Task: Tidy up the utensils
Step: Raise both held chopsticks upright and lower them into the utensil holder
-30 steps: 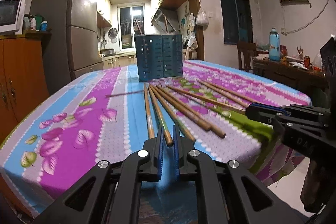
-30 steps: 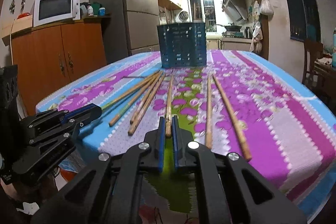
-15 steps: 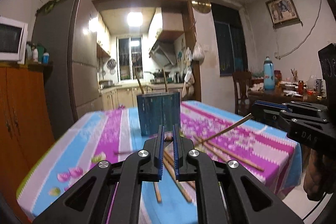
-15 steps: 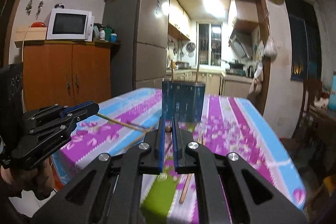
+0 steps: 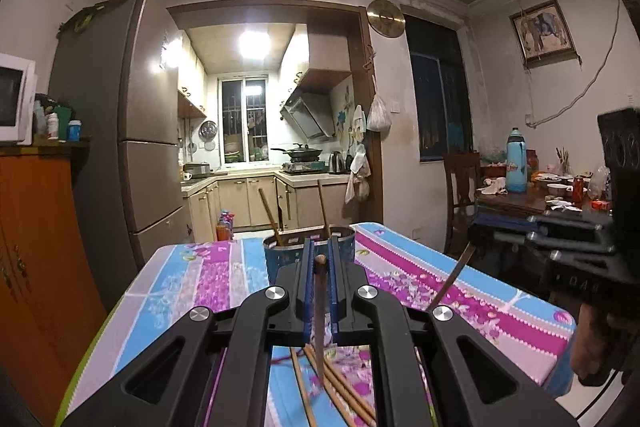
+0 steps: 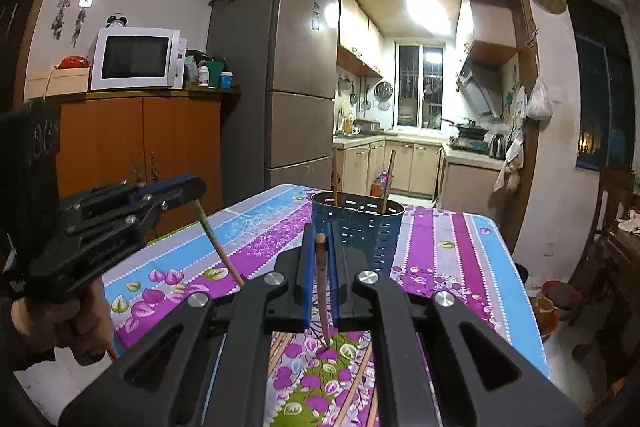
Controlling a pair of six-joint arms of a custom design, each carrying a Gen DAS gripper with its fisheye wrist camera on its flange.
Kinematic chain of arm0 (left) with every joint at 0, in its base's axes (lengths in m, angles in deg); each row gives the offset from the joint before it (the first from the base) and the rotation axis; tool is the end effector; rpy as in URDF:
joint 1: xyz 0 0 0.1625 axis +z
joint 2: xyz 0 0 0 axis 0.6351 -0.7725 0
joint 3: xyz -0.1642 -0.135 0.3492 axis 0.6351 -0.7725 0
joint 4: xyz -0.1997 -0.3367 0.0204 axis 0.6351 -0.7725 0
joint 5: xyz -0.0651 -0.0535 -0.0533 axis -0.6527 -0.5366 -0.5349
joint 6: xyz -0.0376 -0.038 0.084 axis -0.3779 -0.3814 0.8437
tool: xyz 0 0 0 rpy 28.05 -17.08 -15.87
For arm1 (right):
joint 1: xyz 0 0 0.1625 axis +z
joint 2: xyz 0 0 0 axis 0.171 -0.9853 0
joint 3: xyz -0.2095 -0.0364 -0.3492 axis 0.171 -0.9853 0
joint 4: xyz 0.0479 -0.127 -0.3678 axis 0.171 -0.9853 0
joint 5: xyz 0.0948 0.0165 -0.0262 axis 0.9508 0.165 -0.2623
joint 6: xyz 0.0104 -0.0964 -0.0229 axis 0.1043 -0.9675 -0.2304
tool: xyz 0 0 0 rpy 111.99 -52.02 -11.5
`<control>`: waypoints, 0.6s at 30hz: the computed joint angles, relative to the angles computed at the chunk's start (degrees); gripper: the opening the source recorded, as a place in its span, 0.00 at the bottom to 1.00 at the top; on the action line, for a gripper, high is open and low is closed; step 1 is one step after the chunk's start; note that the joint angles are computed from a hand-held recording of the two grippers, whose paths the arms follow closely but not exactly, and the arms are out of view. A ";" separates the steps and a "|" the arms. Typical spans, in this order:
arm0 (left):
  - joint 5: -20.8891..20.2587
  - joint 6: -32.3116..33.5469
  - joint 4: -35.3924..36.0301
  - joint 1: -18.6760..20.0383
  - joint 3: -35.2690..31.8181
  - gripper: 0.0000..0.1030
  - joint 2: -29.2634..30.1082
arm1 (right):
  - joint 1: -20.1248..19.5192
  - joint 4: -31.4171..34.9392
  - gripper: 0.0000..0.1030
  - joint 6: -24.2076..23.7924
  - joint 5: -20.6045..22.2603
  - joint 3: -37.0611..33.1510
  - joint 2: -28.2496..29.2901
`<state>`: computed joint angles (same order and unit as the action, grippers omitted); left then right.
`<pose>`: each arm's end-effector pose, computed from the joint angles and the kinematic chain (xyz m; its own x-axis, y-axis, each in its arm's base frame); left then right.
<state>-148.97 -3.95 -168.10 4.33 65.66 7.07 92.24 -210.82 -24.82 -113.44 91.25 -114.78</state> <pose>-0.2414 -0.4800 0.1864 -0.5713 0.4656 -0.6759 0.7832 0.0631 -0.6186 0.2141 -0.4432 0.2137 -0.6521 -0.2795 0.7048 -0.7576 0.2034 -0.6202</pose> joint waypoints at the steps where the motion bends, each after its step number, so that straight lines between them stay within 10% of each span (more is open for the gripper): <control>1: 0.06 0.04 1.57 0.10 -1.20 0.07 0.03 | -0.01 1.22 0.05 0.29 -0.04 -0.66 -0.27; 18: -0.41 -2.98 17.10 0.89 -10.59 0.07 -1.60 | 3.17 16.85 0.05 3.69 -3.03 -7.40 -4.82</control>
<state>-149.37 -6.94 -151.00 5.22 55.07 5.47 95.41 -193.97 -21.12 -116.47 83.85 -119.60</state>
